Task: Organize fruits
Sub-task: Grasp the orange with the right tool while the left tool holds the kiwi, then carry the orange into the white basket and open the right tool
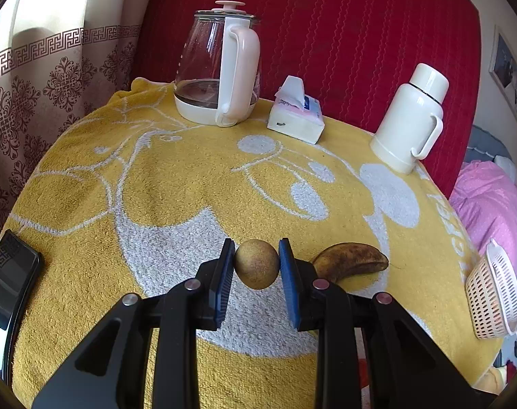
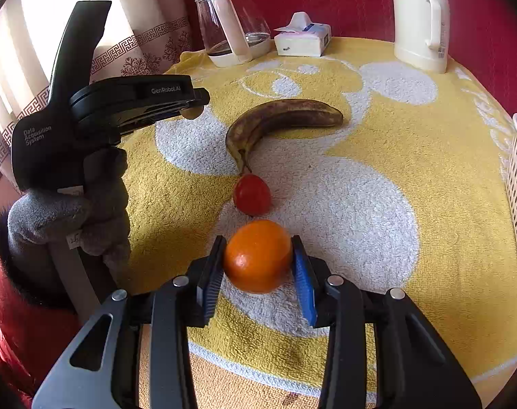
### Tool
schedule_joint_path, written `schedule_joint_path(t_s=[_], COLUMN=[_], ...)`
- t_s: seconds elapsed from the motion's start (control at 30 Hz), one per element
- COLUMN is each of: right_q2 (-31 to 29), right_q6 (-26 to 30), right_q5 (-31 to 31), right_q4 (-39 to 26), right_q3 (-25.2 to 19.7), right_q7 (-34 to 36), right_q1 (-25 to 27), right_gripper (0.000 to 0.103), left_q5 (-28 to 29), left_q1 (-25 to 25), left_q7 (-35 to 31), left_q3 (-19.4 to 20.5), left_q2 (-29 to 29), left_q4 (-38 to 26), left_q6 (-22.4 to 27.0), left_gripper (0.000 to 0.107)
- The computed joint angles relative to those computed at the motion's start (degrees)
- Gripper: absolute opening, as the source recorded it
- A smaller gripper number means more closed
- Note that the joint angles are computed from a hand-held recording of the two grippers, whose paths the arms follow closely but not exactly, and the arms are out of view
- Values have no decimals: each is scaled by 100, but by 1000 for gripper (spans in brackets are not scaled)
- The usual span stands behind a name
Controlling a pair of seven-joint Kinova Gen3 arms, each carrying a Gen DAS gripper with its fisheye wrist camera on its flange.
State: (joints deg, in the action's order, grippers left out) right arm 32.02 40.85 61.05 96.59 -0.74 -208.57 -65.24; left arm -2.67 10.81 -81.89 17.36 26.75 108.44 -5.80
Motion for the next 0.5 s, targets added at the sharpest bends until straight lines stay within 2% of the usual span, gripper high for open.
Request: schedule_joint_path(t_s=[0.3,0.5], right_q2=[-124,-244], right_q6=[311,620], right_q5=[115,234], right_q4=[196,337], right_q3=[-65,-195], right_q7=[-419,-745], right_q1=[-122,-150], right_gripper=[39,39], left_q5=[330,534], left_q1=[974,1292], left_q7=[-240,-492], left_q3=[-989,-1260], left_q2=[-126,-154], left_q4=[142,207], left_q6=[-287,-407], left_gripper=[27,27])
